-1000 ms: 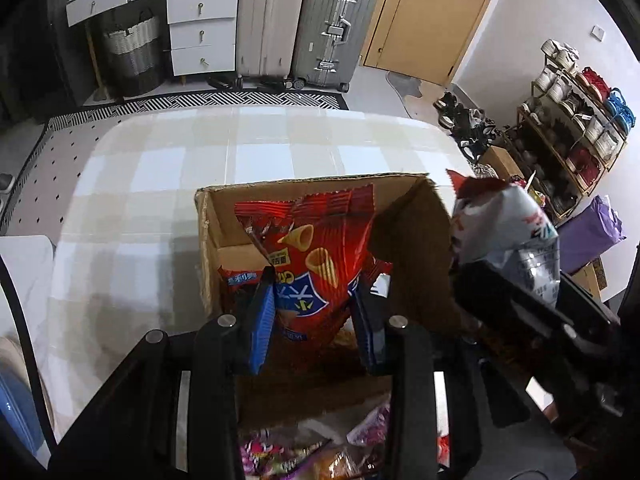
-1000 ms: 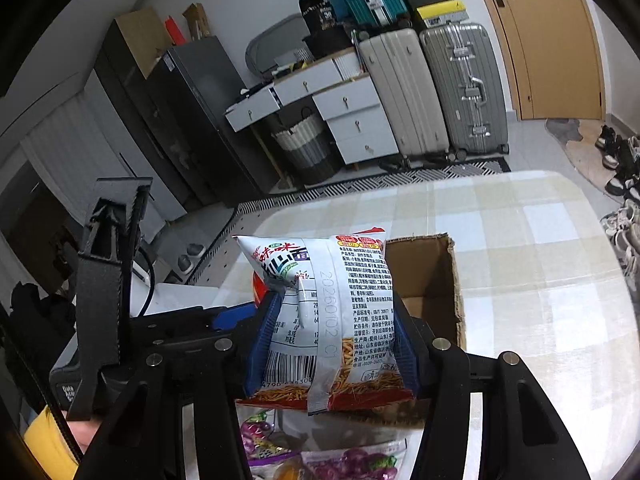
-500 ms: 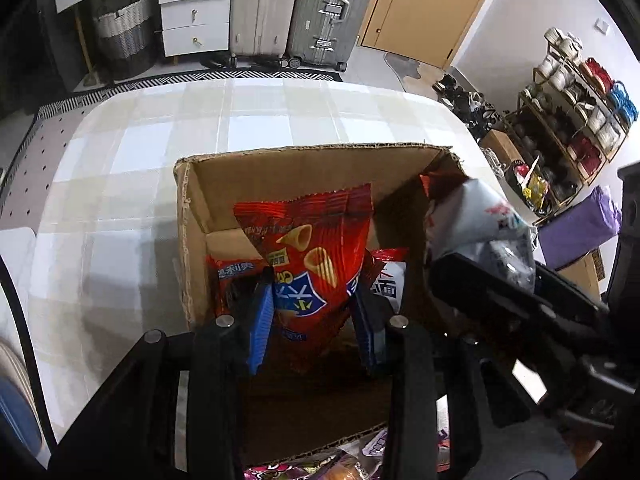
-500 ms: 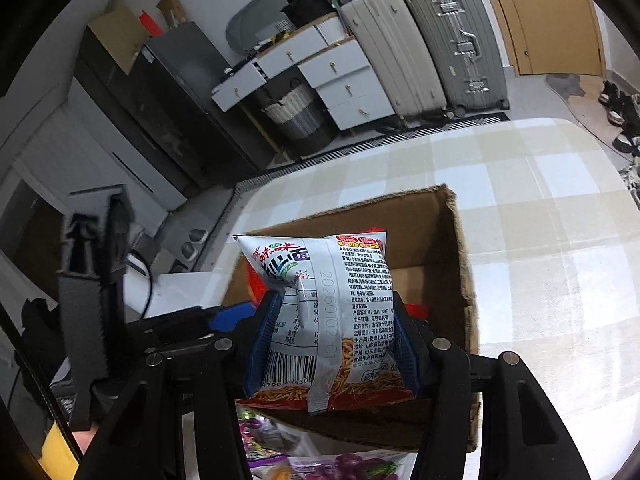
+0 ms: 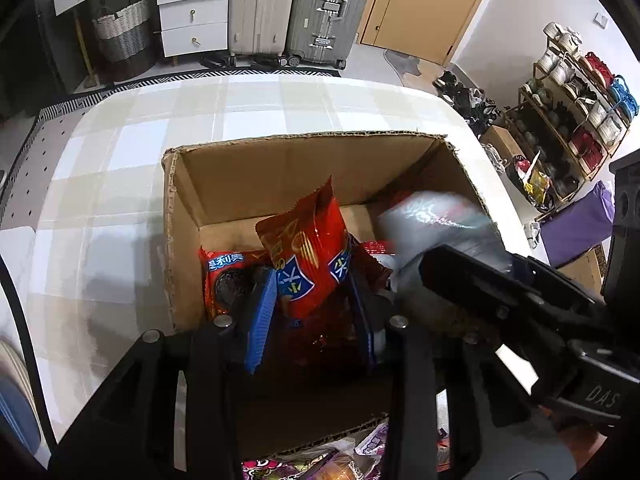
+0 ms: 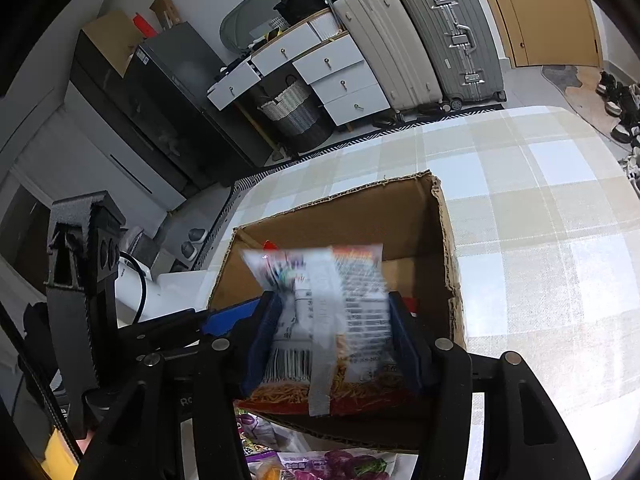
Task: Organize snacks
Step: 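Lower both bags into the box and open both tools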
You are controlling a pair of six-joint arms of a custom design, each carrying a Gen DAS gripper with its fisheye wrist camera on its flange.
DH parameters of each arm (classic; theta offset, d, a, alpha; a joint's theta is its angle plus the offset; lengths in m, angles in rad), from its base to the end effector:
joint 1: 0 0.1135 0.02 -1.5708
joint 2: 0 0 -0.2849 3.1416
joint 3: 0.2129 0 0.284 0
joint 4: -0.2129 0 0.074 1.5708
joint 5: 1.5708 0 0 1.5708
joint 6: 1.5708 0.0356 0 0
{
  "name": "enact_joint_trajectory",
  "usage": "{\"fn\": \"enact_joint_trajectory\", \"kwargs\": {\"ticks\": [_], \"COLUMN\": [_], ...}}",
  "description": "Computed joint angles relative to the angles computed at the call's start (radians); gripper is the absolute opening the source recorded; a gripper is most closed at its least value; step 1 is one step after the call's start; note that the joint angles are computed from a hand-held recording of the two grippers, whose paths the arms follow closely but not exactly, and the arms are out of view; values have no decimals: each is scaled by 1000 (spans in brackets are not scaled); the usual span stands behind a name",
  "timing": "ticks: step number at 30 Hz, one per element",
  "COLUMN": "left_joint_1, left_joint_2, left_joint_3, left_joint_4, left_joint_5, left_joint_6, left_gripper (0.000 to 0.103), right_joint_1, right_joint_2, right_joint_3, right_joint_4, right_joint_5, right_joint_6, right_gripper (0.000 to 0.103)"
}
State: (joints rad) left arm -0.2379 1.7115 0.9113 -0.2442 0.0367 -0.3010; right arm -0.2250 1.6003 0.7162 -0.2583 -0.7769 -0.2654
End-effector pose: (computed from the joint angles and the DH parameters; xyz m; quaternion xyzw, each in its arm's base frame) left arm 0.3412 -0.0841 0.1435 -0.0257 0.9651 -0.0863 0.2460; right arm 0.2903 -0.0408 0.1312 -0.0988 0.9025 0.3113 0.2807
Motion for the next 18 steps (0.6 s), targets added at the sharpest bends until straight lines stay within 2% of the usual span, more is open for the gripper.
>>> {"fn": "enact_joint_trajectory", "kwargs": {"ticks": [9,13,15,18], "left_joint_1": [-8,-2,2,-11], "left_joint_2": [-34,-59,-86,-133], "left_joint_3": [-18,-34,-53,-75], "left_joint_4": [-7,-5,9,8], "left_joint_5": [-23,-17,-10,-60], "left_joint_6": [9,7,-4,-27], "left_gripper": [39,60,62,69], "right_joint_1": [4,-7,-18,-25], "right_joint_2": [-16,-39,-64,-93], "right_joint_3": [-16,-24,-32,-34], "right_joint_4": [14,1,-6,-22], "right_joint_5": [14,3,-5,-10], "right_joint_6": [11,6,1,-6], "right_gripper": [56,56,56,56]}}
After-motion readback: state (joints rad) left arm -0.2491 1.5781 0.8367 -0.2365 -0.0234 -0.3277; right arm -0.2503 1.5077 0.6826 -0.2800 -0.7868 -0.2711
